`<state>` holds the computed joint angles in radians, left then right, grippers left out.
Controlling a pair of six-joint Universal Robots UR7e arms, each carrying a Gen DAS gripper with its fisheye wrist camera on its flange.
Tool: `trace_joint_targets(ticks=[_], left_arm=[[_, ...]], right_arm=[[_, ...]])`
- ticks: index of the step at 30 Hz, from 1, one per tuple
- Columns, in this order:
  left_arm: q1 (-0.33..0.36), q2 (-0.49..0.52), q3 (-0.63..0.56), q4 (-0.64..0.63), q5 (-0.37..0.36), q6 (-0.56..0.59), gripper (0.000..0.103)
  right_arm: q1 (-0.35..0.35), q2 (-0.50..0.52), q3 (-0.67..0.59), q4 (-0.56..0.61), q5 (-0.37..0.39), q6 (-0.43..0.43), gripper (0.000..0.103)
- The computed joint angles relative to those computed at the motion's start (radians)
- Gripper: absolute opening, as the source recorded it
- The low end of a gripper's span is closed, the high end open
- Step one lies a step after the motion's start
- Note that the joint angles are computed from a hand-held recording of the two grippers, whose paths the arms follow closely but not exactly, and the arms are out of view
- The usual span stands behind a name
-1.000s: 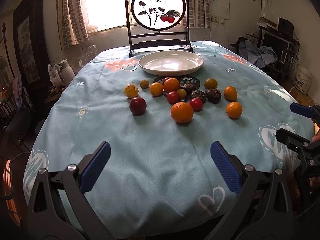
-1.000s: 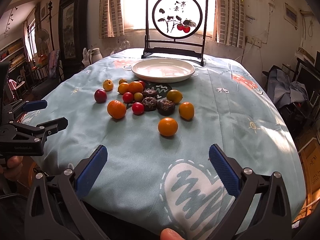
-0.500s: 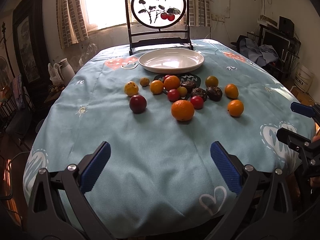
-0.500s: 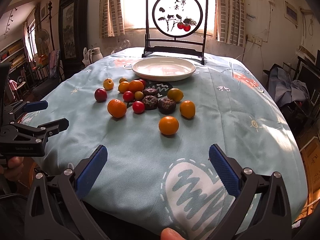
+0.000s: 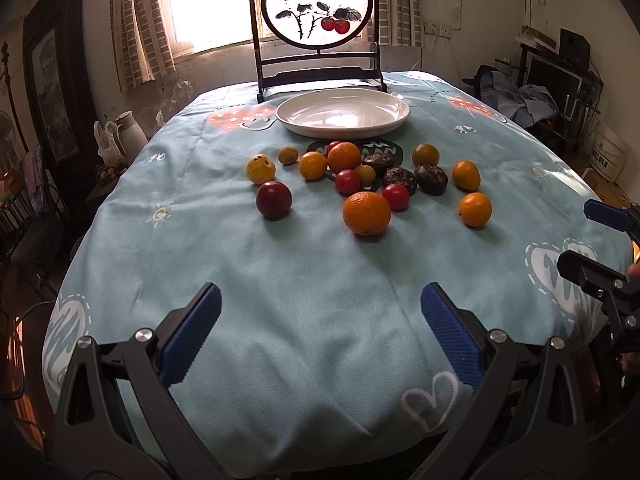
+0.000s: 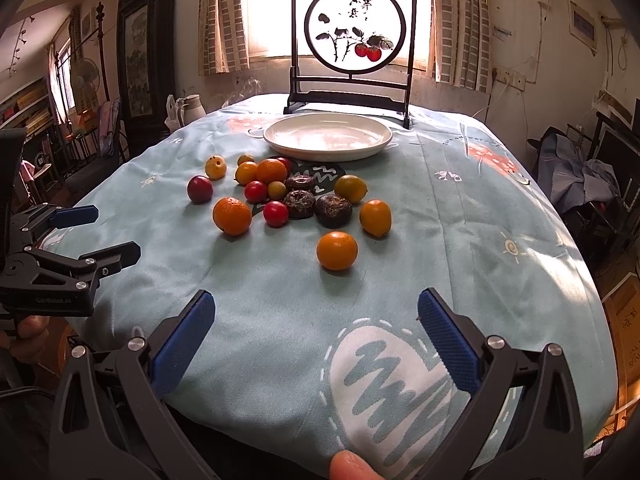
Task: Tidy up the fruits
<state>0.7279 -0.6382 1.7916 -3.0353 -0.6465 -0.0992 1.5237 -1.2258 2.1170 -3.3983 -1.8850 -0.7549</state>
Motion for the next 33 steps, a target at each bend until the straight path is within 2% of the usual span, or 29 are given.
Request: trace_joint_targets(ticks=[3, 6, 8, 11, 12, 15, 17, 18, 20, 22, 23, 25, 27, 29, 31, 33], left_arm=[[0.005, 0.003, -0.005, 0.012, -0.005, -0.008, 0.101], [0.013, 0.005, -0.009, 0.032, -0.014, -0.018, 0.101], [0.019, 0.009, -0.014, 0.045, -0.021, -0.022, 0.101], [0.031, 0.016, -0.022, 0.057, -0.031, -0.022, 0.101], [0.036, 0.018, -0.023, 0.052, -0.034, -0.018, 0.101], [0.054, 0.023, -0.029, 0.045, -0.046, -0.011, 0.101], [0.066, 0.024, -0.037, 0.048, -0.050, -0.010, 0.101], [0.072, 0.023, -0.039, 0.043, -0.054, -0.007, 0.101], [0.081, 0.023, -0.042, 0.039, -0.060, -0.005, 0.101], [0.089, 0.022, -0.048, 0.041, -0.066, -0.003, 0.101], [0.092, 0.021, -0.050, 0.039, -0.069, 0.003, 0.101], [0.094, 0.024, -0.055, 0.026, -0.070, 0.024, 0.101], [0.096, 0.031, -0.064, 0.016, -0.074, 0.048, 0.101], [0.100, 0.038, -0.080, 0.019, -0.088, 0.067, 0.101], [0.106, 0.046, -0.104, 0.036, -0.110, 0.081, 0.101], [0.113, 0.061, -0.138, 0.050, -0.130, 0.101, 0.101]], right_arm=[[-0.023, -0.022, 0.008, 0.029, 0.081, 0.013, 0.102], [-0.069, -0.046, 0.016, 0.070, 0.215, 0.074, 0.102], [-0.087, -0.040, 0.013, 0.070, 0.243, 0.094, 0.102], [-0.092, -0.023, 0.004, 0.077, 0.238, 0.080, 0.102], [-0.086, -0.011, 0.002, 0.060, 0.217, 0.061, 0.102], [-0.050, 0.055, -0.019, -0.053, 0.086, -0.015, 0.102], [-0.050, 0.075, -0.051, -0.026, 0.063, -0.024, 0.101], [-0.056, 0.079, -0.074, 0.018, 0.067, -0.014, 0.098], [-0.059, 0.095, -0.125, 0.095, 0.056, 0.016, 0.077], [-0.059, 0.122, -0.178, 0.136, 0.038, 0.038, 0.071], [-0.055, 0.138, -0.205, 0.152, 0.015, 0.051, 0.071], [-0.056, 0.155, -0.245, 0.201, 0.020, 0.064, 0.070], [-0.052, 0.174, -0.279, 0.236, 0.002, 0.080, 0.062], [-0.054, 0.187, -0.301, 0.271, -0.002, 0.083, 0.048], [-0.054, 0.196, -0.313, 0.278, -0.024, 0.103, 0.042], [-0.059, 0.190, -0.311, 0.282, -0.013, 0.112, 0.041]])
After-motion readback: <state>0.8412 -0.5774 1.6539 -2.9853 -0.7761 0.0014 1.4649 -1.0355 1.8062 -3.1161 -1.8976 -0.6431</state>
